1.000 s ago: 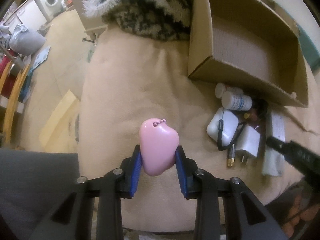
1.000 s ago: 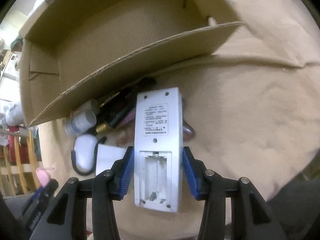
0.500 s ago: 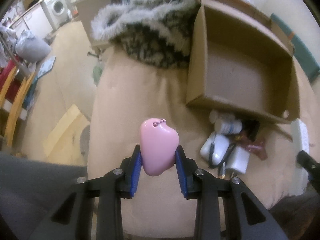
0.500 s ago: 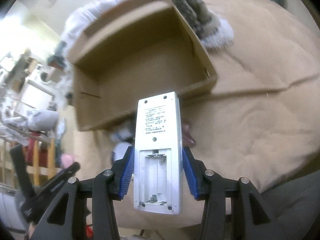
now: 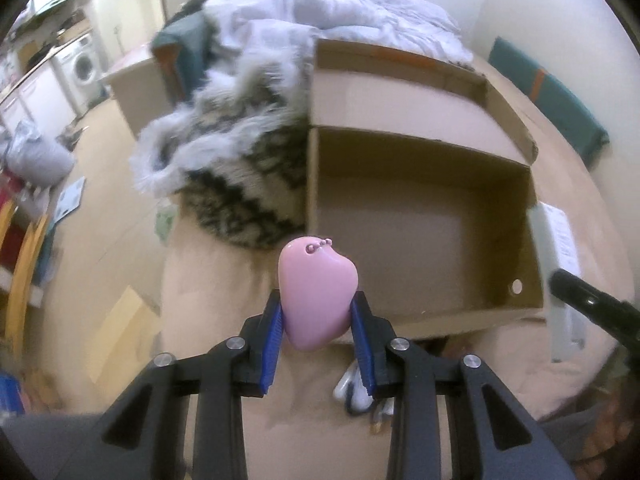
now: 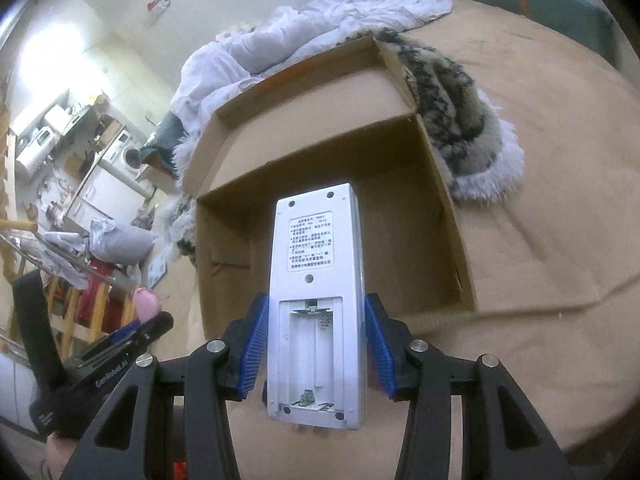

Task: Organize rigid objects
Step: 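Carry the pink keychain and white battery holder over the cardboard box with both tools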

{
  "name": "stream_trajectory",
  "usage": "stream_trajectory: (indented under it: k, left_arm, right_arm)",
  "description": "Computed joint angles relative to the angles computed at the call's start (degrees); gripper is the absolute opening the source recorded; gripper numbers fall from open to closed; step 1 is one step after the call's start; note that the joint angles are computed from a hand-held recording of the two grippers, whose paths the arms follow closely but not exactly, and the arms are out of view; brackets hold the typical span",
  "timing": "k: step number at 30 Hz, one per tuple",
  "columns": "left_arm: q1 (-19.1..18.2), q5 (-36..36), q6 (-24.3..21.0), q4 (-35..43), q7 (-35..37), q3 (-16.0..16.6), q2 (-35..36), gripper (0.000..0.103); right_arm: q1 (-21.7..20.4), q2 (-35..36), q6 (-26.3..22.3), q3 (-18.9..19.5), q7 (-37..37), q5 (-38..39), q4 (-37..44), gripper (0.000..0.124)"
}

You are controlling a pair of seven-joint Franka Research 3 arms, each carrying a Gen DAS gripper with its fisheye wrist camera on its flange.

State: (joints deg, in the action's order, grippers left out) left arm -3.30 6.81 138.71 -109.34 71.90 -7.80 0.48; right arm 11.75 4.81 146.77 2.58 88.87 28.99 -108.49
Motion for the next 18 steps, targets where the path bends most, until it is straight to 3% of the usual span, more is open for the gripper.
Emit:
stream_trajectory:
  k: [10,13,18]
  left_arm:
    - [-2.3,2.5,-3.0,14.5,5.7,-2.0,14.3,0.03]
    - [-0.8,-2.6,-3.5,16.9,12.0,-3.6,17.8,0.03]
    - [-1.6,-2.5,-5.7,19.8,8.7,-2.7,21.4,0.03]
  right_arm:
    - [-1.0,14.5,-6.6,-0.1,1.4,-3.6,15.7,0.049]
    - [-0.9,17.9,-7.5,0.0,1.5,-5.0,18.6,0.049]
    - [-0.6,21.4,-9.4,-0.2,3.1,-6.9,21.8,0.049]
